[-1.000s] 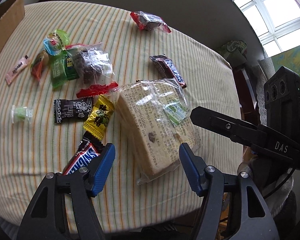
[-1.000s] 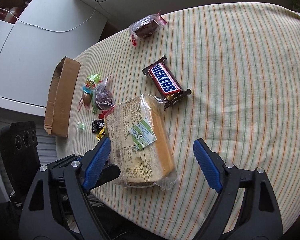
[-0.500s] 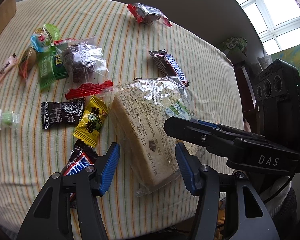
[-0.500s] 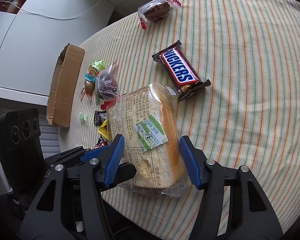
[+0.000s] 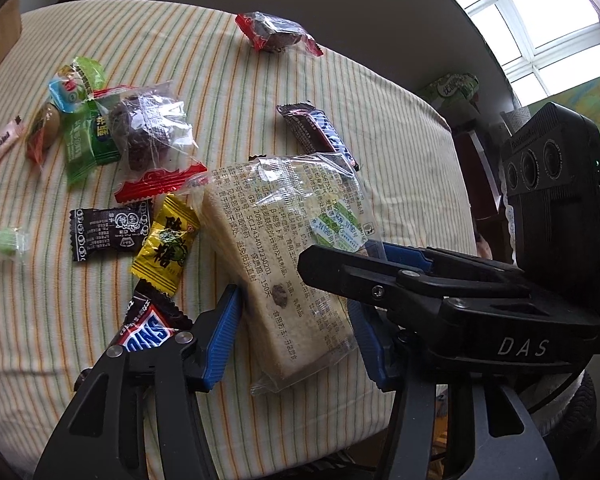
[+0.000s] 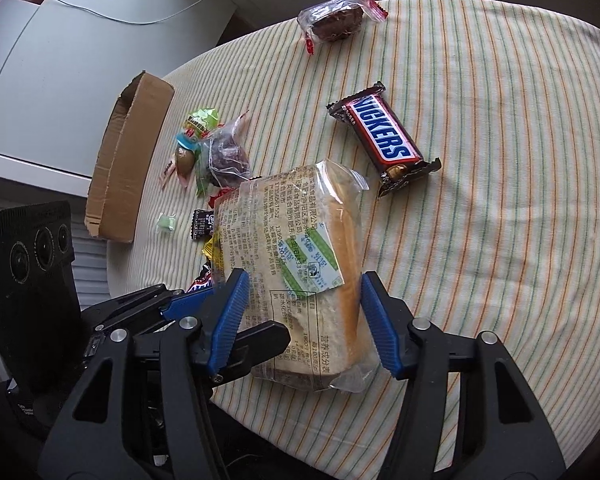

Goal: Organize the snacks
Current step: 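Carry the bread loaf into the cardboard box and open the right tool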

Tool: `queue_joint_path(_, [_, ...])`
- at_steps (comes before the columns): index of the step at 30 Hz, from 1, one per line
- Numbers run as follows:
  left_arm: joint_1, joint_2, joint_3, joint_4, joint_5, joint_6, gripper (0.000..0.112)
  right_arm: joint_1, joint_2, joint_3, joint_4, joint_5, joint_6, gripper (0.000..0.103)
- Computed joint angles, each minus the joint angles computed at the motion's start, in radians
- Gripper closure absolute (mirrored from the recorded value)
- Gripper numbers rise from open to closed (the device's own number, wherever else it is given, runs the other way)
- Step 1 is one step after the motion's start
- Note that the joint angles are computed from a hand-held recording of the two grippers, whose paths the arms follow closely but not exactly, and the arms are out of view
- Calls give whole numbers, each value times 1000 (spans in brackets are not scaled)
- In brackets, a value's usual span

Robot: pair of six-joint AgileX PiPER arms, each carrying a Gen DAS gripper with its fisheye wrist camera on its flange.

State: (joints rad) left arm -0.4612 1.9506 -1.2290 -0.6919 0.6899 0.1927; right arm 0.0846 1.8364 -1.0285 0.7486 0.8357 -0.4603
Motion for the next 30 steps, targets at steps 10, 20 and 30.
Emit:
queue_joint_path(10, [11, -137, 49, 151, -19, -82, 59, 110, -63, -92, -46, 31, 143, 43])
queue_joint_path(20, [222, -298, 110, 209, 30, -40, 59, 346, 82, -465, -143, 109, 345, 43])
queue_joint_path(30, [519, -377, 142, 204, 72, 76, 59, 542, 419, -1096, -228, 315, 520, 43])
